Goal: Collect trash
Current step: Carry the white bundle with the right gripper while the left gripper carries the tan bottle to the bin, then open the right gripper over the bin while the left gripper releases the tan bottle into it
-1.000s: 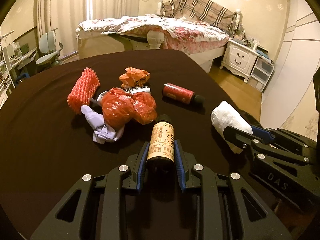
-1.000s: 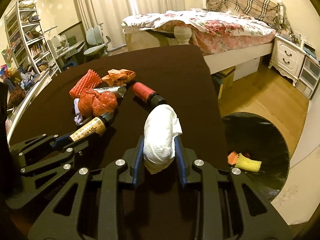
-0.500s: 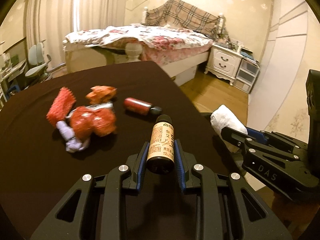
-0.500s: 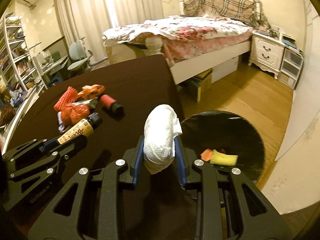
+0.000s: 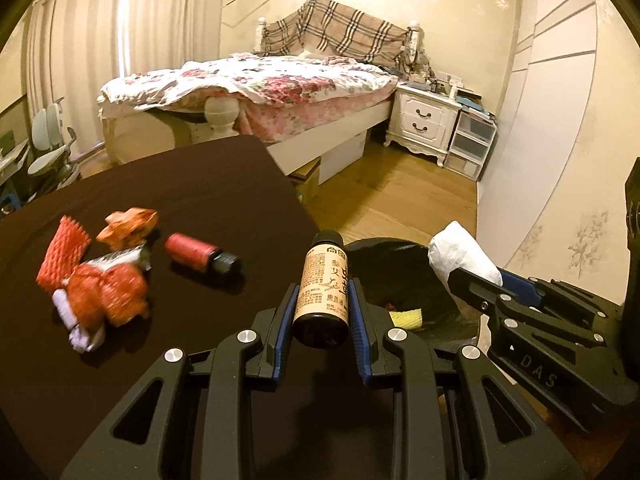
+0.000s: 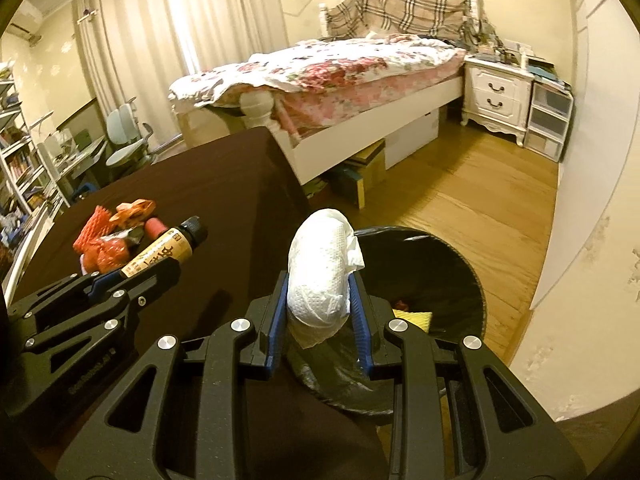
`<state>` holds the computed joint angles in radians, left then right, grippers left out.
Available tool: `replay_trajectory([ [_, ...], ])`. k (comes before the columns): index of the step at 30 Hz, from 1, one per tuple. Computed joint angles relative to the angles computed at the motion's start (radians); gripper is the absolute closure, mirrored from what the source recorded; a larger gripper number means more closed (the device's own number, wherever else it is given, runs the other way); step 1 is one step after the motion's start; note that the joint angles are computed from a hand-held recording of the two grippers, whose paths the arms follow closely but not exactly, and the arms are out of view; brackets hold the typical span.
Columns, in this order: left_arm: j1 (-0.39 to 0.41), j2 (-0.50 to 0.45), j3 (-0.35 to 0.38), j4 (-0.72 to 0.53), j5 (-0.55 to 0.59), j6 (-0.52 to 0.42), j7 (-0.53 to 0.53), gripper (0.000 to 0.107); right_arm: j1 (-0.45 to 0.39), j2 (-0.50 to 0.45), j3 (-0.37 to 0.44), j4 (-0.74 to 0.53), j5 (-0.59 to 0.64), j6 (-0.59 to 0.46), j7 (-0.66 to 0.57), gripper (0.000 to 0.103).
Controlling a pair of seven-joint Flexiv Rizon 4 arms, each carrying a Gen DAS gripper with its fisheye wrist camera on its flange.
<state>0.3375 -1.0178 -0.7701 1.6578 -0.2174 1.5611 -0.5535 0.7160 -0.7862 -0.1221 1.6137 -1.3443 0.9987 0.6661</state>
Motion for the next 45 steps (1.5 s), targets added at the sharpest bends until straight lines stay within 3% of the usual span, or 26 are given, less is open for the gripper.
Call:
replay_trajectory([
  [24, -0.120, -0.025, 0.045, -0.072, 0.002, 0.010, -0.004, 0.079, -0.044, 0.033, 0.021, 0.083, -0.005, -0.080, 0.070, 0.074],
  [25, -0.124, -0.025, 0.048, -0.072, 0.004, 0.015, -0.004, 0.078, -0.045, 0.033, 0.022, 0.084, -0.004, -0.081, 0.072, 0.073],
  [27, -0.131, -0.023, 0.058, -0.075, 0.005, 0.018, -0.012, 0.061, -0.043, 0.036, 0.022, 0.090, -0.001, -0.094, 0.079, 0.065],
  [28, -0.126, -0.024, 0.053, -0.070, 0.005, 0.033, -0.018, 0.046, -0.042, 0.036, 0.023, 0.088, 0.002, -0.100, 0.080, 0.059],
  [29, -0.117, -0.027, 0.043, -0.065, 0.008, 0.040, -0.022, 0.040, -0.040, 0.036, 0.023, 0.089, 0.003, -0.108, 0.081, 0.057],
  [40, -0.098, 0.001, 0.092, -0.046, 0.052, 0.103, -0.122, 0.032, -0.024, 0.023, 0.031, 0.056, 0.025, -0.136, 0.047, 0.044],
  [45, -0.073, 0.015, 0.123, -0.030, 0.090, 0.139, -0.171, 0.032, -0.015, -0.008, 0.023, -0.002, 0.022, -0.095, 0.013, 0.044],
])
